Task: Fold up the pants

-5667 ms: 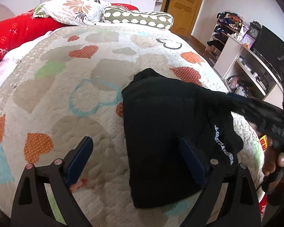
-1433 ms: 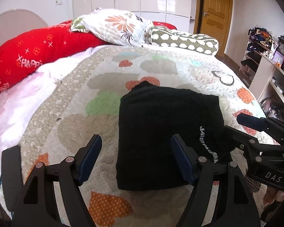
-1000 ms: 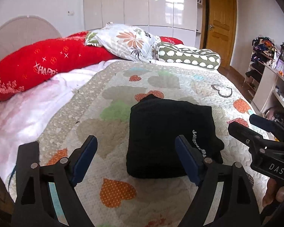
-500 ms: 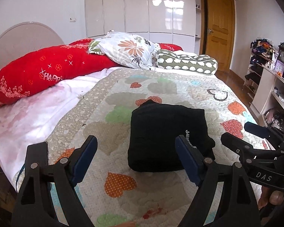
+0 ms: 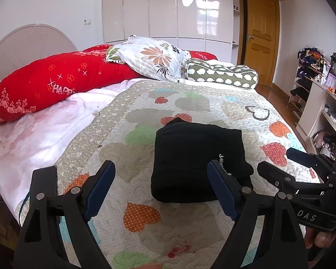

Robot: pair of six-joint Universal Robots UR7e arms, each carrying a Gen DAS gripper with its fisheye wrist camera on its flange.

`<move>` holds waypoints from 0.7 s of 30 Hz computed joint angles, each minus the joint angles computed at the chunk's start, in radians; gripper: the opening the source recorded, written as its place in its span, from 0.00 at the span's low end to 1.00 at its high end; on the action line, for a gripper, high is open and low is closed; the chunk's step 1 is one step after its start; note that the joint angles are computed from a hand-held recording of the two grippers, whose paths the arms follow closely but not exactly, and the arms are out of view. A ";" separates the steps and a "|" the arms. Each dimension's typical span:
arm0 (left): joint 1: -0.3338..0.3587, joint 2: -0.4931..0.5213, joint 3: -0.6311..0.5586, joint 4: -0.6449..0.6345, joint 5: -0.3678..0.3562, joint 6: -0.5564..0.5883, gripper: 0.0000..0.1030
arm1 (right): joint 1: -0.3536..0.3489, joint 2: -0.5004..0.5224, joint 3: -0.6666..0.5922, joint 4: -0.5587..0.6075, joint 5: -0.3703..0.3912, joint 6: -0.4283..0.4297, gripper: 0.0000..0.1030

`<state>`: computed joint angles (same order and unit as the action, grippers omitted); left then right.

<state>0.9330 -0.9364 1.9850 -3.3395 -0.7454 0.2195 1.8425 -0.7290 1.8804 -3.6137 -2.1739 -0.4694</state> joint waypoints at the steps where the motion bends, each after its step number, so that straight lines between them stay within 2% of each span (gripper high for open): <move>1: 0.000 -0.001 0.000 0.001 -0.001 -0.001 0.82 | 0.000 0.001 -0.001 0.004 -0.001 -0.001 0.81; 21: -0.002 0.000 0.005 0.022 -0.008 -0.019 0.82 | -0.006 0.004 -0.002 0.020 -0.002 0.015 0.81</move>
<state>0.9308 -0.9365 1.9899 -3.3171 -0.7538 0.2009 1.8369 -0.7247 1.8783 -3.5934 -2.1762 -0.4542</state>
